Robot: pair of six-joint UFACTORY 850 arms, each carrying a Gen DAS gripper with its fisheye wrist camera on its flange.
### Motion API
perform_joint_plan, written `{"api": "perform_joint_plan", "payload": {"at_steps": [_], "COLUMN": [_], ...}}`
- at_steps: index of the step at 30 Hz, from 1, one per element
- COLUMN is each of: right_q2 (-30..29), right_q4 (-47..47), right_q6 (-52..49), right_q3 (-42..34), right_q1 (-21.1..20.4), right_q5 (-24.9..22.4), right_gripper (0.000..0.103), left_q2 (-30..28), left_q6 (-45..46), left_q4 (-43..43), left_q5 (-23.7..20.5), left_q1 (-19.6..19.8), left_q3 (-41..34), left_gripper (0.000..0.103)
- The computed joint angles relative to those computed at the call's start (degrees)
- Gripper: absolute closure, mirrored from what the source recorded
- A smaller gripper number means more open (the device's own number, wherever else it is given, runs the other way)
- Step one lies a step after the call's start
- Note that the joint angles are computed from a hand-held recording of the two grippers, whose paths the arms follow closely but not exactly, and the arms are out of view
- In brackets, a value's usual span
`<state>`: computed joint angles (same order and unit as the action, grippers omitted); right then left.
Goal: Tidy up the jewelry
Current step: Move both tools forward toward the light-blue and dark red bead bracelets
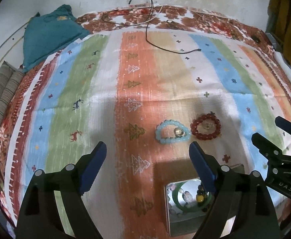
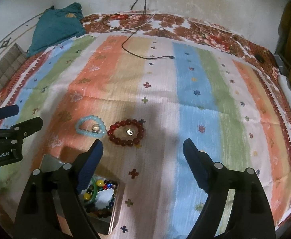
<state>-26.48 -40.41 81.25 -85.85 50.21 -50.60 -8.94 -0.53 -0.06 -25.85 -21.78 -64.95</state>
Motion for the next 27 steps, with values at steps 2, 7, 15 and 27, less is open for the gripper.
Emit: {"api": "perform_joint_plan", "payload": {"at_steps": [2,7,15,27], "right_q2": [-0.33,-0.95,-1.61,-2.8], "right_q4": [0.63,1.71,2.78,3.83], "right_q6": [-0.64,-1.99,-3.6,-5.04], "right_q3": [-0.24,-0.78,-1.31,-2.12], "right_q1": [-0.47,-1.32,-2.17,-3.15], "right_q5": [0.22,0.73,1.87,2.23], "right_gripper": [0.02,0.02,0.02,0.018], "left_q2": [-0.56,-1.94,-3.75,-6.17], "left_q6": [-0.45,-0.89,-1.12,-1.35], "left_q4": [0.61,1.88,3.27,4.06], "left_q5": [-0.16,-0.49,-1.22,-2.23], "left_q1": [0.03,-0.31,-0.9,-0.78], "left_q3": [-0.44,-1.61,-3.09,-4.88], "left_gripper": [0.019,0.019,0.019,0.018]}}
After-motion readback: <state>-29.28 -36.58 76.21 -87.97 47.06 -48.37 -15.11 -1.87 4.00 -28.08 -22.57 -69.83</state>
